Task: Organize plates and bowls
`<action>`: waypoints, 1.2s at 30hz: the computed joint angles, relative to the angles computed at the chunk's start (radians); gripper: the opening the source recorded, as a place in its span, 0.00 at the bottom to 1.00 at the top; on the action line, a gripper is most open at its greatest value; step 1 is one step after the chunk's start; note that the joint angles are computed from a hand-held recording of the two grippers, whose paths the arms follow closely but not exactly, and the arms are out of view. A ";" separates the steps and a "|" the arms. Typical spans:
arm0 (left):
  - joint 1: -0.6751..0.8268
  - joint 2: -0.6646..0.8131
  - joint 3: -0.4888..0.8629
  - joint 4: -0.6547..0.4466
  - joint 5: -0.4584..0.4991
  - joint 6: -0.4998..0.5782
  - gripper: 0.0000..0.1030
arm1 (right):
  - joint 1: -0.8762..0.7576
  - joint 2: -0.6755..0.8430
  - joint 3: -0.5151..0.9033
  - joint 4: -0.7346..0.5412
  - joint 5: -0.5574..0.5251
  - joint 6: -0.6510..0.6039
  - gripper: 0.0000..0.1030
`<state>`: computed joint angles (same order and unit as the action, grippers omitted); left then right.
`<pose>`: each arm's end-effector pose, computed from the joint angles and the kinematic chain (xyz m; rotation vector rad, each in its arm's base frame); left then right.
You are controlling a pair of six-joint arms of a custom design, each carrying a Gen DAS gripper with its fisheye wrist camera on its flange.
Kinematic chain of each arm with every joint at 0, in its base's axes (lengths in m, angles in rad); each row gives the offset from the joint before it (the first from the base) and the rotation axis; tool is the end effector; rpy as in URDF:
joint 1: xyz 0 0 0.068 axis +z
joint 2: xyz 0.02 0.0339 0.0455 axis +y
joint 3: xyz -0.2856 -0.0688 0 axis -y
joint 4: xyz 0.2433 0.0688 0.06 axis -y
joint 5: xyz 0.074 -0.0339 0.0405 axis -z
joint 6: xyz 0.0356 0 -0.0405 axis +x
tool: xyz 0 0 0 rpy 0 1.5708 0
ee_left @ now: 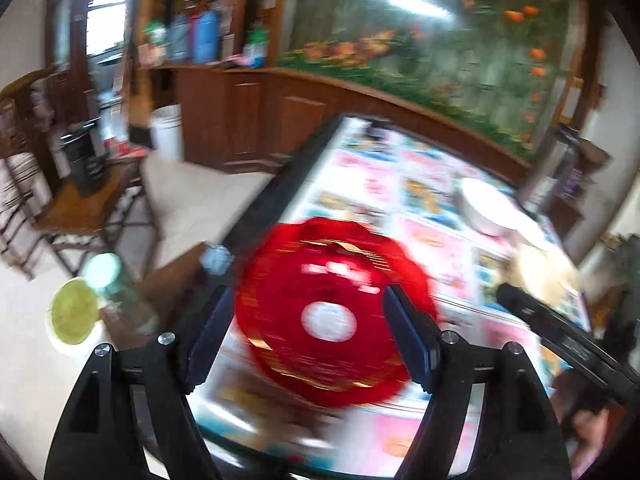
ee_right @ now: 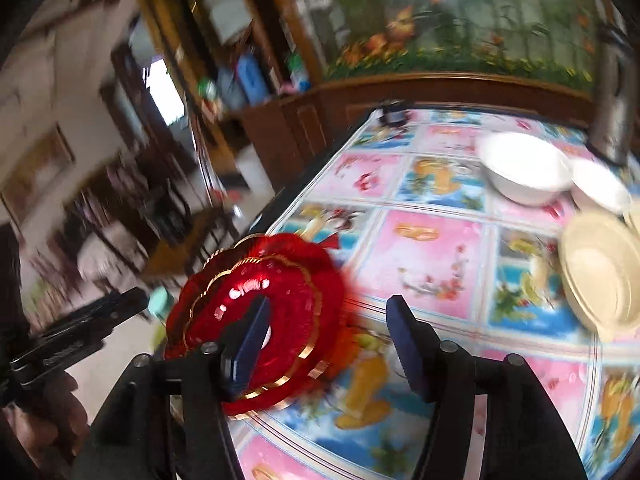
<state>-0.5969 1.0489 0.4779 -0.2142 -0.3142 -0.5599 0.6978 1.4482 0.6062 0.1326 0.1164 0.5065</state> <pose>0.1642 -0.0983 0.2038 -0.1090 2.3155 -0.2171 0.2133 0.1734 0.1842 -0.1600 2.3189 0.4931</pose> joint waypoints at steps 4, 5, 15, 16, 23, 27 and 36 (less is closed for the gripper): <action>-0.223 0.134 0.029 0.092 -0.005 -0.011 0.74 | -0.161 -0.127 -0.220 0.154 -0.135 0.039 0.60; -0.271 0.184 0.046 0.111 -0.005 -0.012 0.74 | -0.211 -0.155 -0.277 0.189 -0.169 0.041 0.60; -0.506 0.565 0.288 0.078 -0.023 -0.057 0.74 | -0.742 -0.437 -0.585 0.221 -0.423 -0.153 0.63; -0.512 0.577 0.299 0.070 -0.026 -0.065 0.74 | -0.811 -0.440 -0.590 0.214 -0.474 -0.180 0.63; -0.527 0.687 0.374 0.035 -0.005 -0.124 0.74 | -1.237 -0.149 -0.582 0.357 -0.888 -0.255 0.66; -0.533 0.741 0.407 0.024 -0.013 -0.135 0.74 | -1.259 -0.126 -0.587 0.390 -0.915 -0.255 0.66; -0.527 0.759 0.450 0.006 -0.048 -0.111 0.74 | -1.194 -0.140 -0.600 0.413 -0.862 -0.235 0.66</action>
<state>-1.1237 1.8082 0.9281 -0.2086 -0.3618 -0.6711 -0.4958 1.3083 0.0058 0.5457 -0.7453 0.2716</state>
